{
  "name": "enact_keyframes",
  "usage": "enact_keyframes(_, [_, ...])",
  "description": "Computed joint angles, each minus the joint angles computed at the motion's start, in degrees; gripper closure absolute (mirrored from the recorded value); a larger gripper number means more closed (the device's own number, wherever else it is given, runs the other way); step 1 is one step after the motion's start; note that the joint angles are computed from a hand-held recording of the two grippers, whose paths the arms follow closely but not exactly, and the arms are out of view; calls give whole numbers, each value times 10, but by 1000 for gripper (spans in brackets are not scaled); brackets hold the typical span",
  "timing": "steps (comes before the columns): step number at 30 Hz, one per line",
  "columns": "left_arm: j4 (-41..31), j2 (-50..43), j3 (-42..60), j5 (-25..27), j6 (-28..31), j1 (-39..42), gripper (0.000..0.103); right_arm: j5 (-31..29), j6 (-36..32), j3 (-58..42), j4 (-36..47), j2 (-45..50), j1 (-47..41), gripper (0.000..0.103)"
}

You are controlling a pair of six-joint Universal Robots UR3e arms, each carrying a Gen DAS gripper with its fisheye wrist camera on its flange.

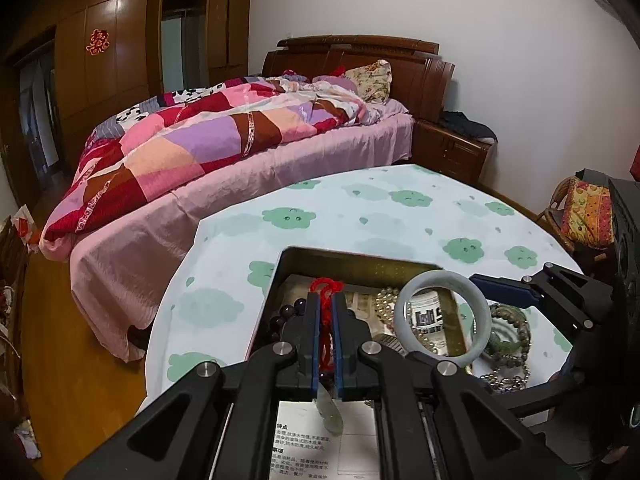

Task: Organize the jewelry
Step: 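Carry the red string and jade bangle into the tin while opening both tools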

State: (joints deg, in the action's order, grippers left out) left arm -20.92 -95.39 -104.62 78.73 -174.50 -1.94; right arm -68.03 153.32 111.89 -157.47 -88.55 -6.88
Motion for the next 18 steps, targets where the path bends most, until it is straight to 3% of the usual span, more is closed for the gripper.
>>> enact_keyframes(18, [-7, -45, 7, 22, 3, -4, 99, -60, -11, -43, -15, 59, 52, 26])
